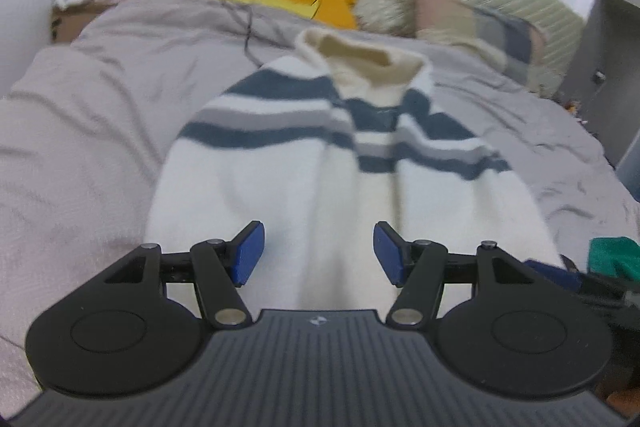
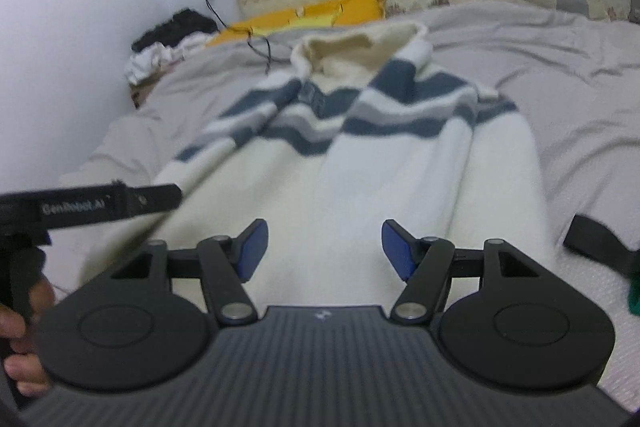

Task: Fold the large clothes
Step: 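Lower the sweater flat onto the bed and open both grippers, then move both grippers onto the striped sweater and close them on its fabric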

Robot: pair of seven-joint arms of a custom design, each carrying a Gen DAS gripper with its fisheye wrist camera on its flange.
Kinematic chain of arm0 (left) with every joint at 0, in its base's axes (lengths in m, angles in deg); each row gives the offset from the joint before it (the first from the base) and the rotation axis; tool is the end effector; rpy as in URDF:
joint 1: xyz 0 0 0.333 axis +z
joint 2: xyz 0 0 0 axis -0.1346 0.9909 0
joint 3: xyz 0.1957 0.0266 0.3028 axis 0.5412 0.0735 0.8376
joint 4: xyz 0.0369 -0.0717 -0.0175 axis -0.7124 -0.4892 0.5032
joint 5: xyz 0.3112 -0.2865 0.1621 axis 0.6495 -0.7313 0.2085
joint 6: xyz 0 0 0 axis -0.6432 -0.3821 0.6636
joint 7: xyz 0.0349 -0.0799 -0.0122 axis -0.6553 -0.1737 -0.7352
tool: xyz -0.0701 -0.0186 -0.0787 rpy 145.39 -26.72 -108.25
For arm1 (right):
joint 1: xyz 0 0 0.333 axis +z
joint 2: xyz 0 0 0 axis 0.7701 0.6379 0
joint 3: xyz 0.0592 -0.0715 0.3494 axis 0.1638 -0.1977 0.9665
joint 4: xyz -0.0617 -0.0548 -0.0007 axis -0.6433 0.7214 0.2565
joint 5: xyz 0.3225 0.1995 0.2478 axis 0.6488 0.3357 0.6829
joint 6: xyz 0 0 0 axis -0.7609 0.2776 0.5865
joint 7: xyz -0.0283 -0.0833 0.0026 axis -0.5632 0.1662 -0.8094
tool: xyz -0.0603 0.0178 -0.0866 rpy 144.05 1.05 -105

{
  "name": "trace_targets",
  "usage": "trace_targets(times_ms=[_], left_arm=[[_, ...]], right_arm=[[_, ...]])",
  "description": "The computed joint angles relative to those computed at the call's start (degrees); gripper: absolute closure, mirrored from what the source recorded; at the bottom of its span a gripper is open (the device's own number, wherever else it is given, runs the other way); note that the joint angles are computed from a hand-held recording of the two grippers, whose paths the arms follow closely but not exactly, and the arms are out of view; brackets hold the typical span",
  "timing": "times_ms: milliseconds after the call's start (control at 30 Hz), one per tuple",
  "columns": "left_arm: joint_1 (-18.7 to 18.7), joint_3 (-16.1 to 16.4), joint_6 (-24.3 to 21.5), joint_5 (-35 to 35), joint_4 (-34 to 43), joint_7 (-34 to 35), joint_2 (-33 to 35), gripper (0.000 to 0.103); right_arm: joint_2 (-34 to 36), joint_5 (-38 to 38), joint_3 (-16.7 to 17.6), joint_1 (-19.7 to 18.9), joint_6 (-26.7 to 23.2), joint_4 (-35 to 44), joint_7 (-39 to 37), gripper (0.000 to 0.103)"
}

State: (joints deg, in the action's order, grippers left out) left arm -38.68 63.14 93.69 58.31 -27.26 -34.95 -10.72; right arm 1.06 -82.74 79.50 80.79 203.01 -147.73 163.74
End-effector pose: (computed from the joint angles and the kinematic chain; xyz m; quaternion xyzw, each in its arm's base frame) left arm 0.6388 -0.4690 0.5273 -0.6409 0.6219 -0.3930 0.2192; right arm 0.6569 0.3375 0.5071 -0.6249 0.6134 -0.2519 0.4122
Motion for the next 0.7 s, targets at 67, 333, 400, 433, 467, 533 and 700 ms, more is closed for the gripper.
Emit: trace_targets(times_ms=[67, 333, 400, 433, 467, 533, 700], left_arm=[[-0.1, 0.2, -2.1, -0.5, 1.1, -0.3, 0.8, 0.037], [-0.6, 0.9, -9.0, 1.5, 2.8, -5.7, 1.9, 0.037], [-1.1, 1.2, -9.9, 3.3, 2.7, -7.5, 1.6, 0.037], [-1.2, 1.2, -10.3, 3.9, 2.6, -8.3, 1.4, 0.037], [-1.1, 1.0, -10.4, 4.5, 2.3, -9.0, 1.1, 0.037], [-0.6, 0.4, -10.0, 4.6, 1.3, -10.1, 0.1, 0.037], [0.8, -0.9, -7.3, 4.9, -2.7, -14.4, -2.8, 0.037]], right_arm=[[0.9, 4.4, 2.6, -1.8, -1.7, 0.5, -4.9, 0.038], [3.6, 17.6, 6.9, -3.8, -6.4, 2.3, -22.9, 0.038], [4.0, 16.5, 5.7, -2.1, -8.6, 2.9, -24.5, 0.038], [4.2, 16.1, 5.3, -1.6, -9.2, 3.1, -25.2, 0.038], [4.3, 15.8, 5.1, -1.4, -9.6, 3.2, -25.9, 0.038], [4.4, 15.8, 4.9, -1.3, -9.8, 3.3, -27.0, 0.039], [3.5, 17.1, 4.5, -1.5, -11.8, 2.9, -26.4, 0.078]])
